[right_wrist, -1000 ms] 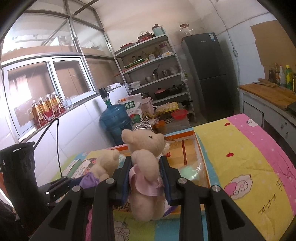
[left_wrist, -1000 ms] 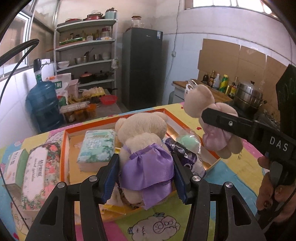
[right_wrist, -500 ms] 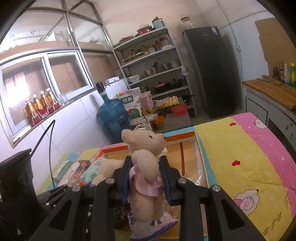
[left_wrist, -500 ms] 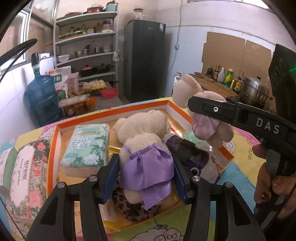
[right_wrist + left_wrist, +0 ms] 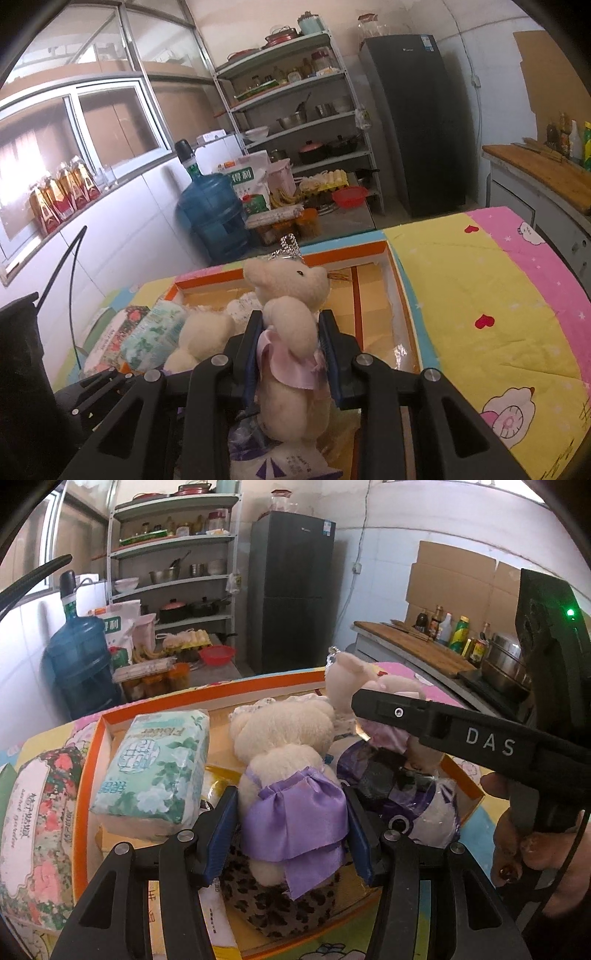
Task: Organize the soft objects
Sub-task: 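Lower both teddy bears into the box and open both tools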
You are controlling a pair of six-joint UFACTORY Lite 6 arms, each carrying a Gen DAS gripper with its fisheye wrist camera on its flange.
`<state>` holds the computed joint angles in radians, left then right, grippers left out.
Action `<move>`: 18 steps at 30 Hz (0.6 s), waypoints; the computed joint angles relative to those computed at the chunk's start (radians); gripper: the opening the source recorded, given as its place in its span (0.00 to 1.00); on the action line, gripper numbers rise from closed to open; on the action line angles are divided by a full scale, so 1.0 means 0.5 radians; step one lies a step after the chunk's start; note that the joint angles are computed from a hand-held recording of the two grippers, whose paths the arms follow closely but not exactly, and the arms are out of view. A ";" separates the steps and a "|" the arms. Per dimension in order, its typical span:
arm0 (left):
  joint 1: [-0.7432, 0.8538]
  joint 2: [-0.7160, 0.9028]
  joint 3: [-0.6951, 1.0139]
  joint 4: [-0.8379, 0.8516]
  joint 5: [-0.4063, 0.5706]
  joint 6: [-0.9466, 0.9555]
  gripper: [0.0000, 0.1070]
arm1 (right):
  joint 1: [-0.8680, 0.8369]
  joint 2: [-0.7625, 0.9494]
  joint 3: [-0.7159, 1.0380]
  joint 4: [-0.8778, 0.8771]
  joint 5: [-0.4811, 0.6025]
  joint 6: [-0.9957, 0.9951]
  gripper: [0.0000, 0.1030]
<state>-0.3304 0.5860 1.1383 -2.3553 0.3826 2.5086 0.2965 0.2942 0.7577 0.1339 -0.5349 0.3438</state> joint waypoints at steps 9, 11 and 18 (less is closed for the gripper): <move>0.045 0.029 0.023 0.125 0.047 -0.107 0.53 | -0.005 0.088 0.064 -0.027 0.017 -0.012 0.31; 0.052 0.030 0.029 0.165 0.054 -0.150 0.54 | -0.005 0.092 0.061 -0.036 0.007 0.001 0.32; 0.059 0.011 0.026 0.219 0.057 -0.182 0.59 | -0.021 0.087 0.044 -0.113 -0.022 0.075 0.41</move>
